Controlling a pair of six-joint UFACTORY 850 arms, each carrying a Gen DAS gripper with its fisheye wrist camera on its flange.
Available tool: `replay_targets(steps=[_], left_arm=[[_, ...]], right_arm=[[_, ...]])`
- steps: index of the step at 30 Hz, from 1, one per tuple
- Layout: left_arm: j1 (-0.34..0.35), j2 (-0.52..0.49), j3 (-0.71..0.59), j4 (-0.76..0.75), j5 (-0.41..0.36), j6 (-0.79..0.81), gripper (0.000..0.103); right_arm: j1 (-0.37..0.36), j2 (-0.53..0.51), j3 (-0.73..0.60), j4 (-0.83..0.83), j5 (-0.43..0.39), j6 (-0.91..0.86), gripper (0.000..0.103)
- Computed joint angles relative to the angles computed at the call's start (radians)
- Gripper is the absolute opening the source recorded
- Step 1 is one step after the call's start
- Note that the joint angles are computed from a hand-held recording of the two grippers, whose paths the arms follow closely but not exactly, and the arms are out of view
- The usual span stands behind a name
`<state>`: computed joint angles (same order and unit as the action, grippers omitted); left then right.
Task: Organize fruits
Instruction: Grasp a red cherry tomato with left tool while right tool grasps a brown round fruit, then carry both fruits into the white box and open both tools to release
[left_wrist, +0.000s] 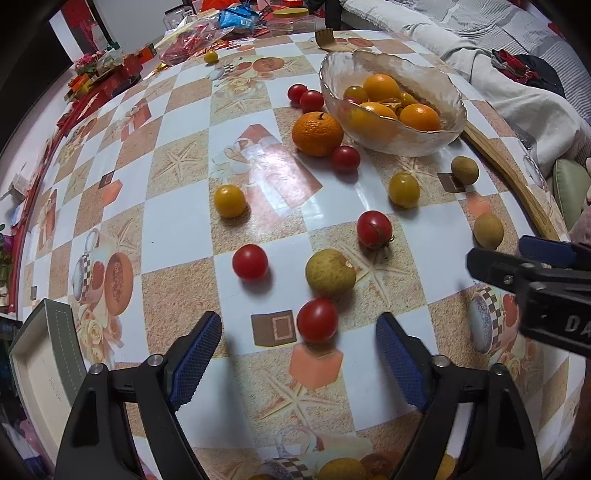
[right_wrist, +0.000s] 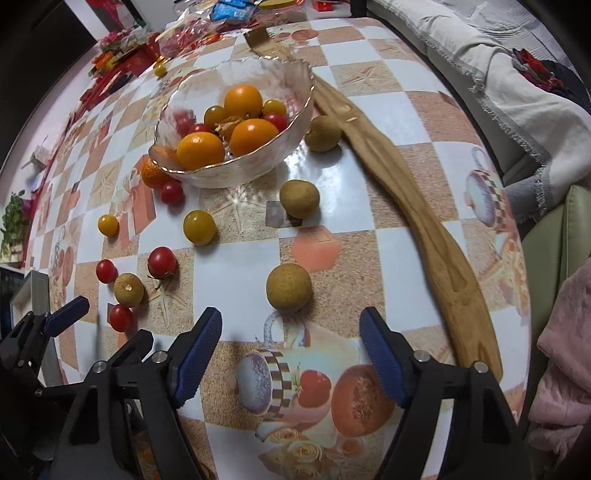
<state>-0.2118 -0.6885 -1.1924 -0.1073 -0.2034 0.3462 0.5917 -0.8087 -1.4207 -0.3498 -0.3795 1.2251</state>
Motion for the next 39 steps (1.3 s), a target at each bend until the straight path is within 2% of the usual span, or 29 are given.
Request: replay_targets(steps=[1,6,8,10,11,12,14,17,22,27,32,36,39], left_arm=[[-0.003,-0.006,-0.007,0.004,-0.014,-0.007,0.072],[-0.006,-0.007,-0.004,-0.015,-0.006,-0.014,0.068],[-0.002,-0.006,-0.002,-0.140,-0.013,0.108,0.058],[-0.002,0.000,0.005,-0.205,-0.011,0.174,0.049],[-0.002,0.004,0.012,-0.240,-0.006,0.213,0.043],[-0.003,0.007,0.016,-0.268,0.000,0.242,0.033],[0.000,0.012,0.023,-0.347,0.000,0.323,0.024],[0.022,0.017,0.022,-0.521,-0.040,0.485,0.024],[0.055,0.048,0.040,-0.649,-0.066,0.628,0.024],[0.098,0.092,0.065,-0.670,-0.087,0.655,0.024],[0.156,0.129,0.090,-0.634,-0.085,0.625,0.024],[0.214,0.156,0.114,-0.588,-0.065,0.600,0.024],[0.269,0.165,0.116,-0.532,-0.062,0.549,0.024]], right_arm=[[-0.001,-0.010,-0.010,0.018,-0.002,-0.022,0.072],[0.007,-0.034,-0.051,-0.055,-0.053,0.000,0.065],[0.010,-0.042,-0.064,-0.077,-0.076,0.009,0.057],[0.010,-0.040,-0.063,-0.102,-0.082,0.031,0.035],[0.007,-0.035,-0.054,-0.108,-0.067,0.039,0.028],[0.002,-0.029,-0.044,-0.100,-0.045,0.039,0.027],[-0.001,-0.016,-0.023,-0.105,-0.013,0.059,0.027],[0.000,0.014,0.021,-0.141,0.050,0.113,0.027],[0.009,0.059,0.075,-0.146,0.106,0.152,0.027],[0.036,0.076,0.075,-0.110,0.108,0.133,0.027],[0.067,0.059,0.020,-0.037,0.085,0.057,0.027],[0.098,0.020,-0.067,0.049,0.058,-0.048,0.027],[0.121,-0.040,-0.182,0.157,0.027,-0.185,0.027]])
